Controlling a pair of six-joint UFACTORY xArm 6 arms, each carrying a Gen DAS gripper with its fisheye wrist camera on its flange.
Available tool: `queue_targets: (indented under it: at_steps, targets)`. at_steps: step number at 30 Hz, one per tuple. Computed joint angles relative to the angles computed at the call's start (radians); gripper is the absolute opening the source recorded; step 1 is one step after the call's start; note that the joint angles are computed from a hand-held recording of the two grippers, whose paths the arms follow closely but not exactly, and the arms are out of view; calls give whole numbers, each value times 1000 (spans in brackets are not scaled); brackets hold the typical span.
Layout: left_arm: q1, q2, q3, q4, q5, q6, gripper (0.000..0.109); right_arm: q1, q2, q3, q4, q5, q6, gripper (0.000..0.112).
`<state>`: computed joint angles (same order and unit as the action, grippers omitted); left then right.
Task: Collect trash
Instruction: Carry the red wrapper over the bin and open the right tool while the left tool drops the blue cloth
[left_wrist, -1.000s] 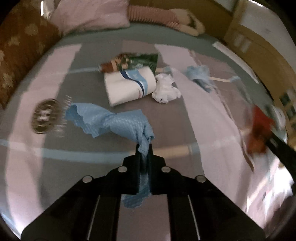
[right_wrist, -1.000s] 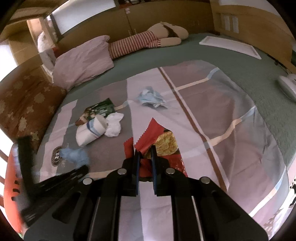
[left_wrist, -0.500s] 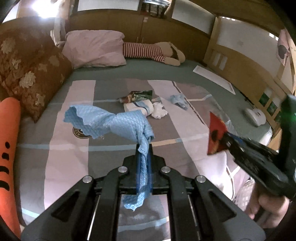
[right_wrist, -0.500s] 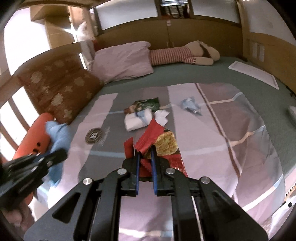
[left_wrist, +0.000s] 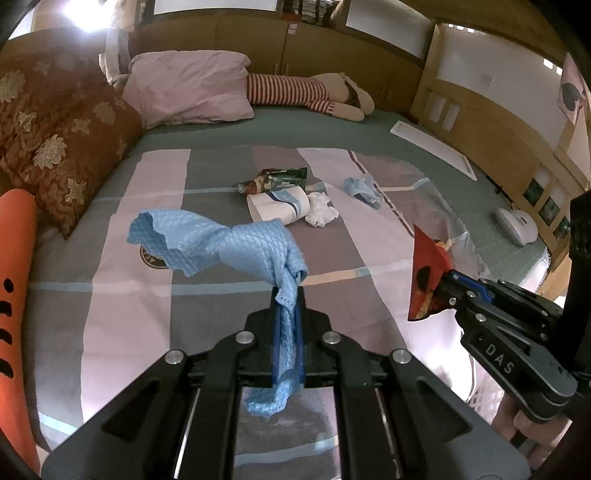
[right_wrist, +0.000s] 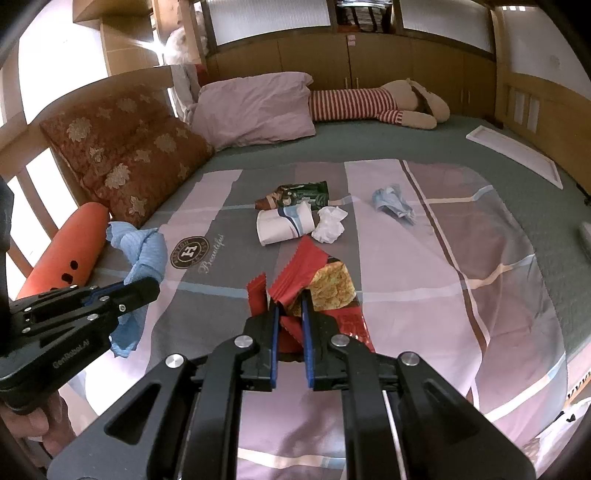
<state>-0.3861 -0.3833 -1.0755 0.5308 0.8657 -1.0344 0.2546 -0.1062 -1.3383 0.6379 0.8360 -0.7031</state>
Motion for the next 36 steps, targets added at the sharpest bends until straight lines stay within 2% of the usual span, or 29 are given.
queue_targets:
  at_steps: [9, 13, 16, 19, 23, 29, 30, 31, 33, 35, 36]
  targets:
    - [2, 0, 0, -6, 4, 1, 8, 1, 4, -2, -10, 2, 1, 12]
    - [4, -5, 12, -14, -32, 14, 8, -23, -18, 7, 15, -19, -8, 12]
    - [-13, 3, 12, -19, -85, 42, 8, -106, -59, 11, 107, 22, -11, 12]
    - [-48, 28, 0, -78, -161, 120, 8, -240, -152, 66, 211, 55, -51, 12]
    - [-115, 78, -44, -139, -211, 228, 8, -471, -248, 144, 189, 73, -120, 12]
    - [-281, 253, -242, -293, -257, 470, 8, -734, -221, 183, 110, 73, -145, 13]
    - [-308, 296, -289, -316, -255, 499, 8, -757, -207, 186, 113, 79, -154, 19]
    - [-347, 364, -367, -368, -245, 545, 8, -792, -172, 171, 106, 113, -162, 38]
    - [-398, 483, -506, -483, -218, 625, 8, -835, -124, 130, 72, 147, -115, 61]
    - [-438, 600, -656, -568, -172, 671, 8, -899, -103, 93, 138, 155, -72, 63]
    - [-454, 670, -751, -603, -135, 689, 8, -934, -90, 66, 195, 164, -56, 69]
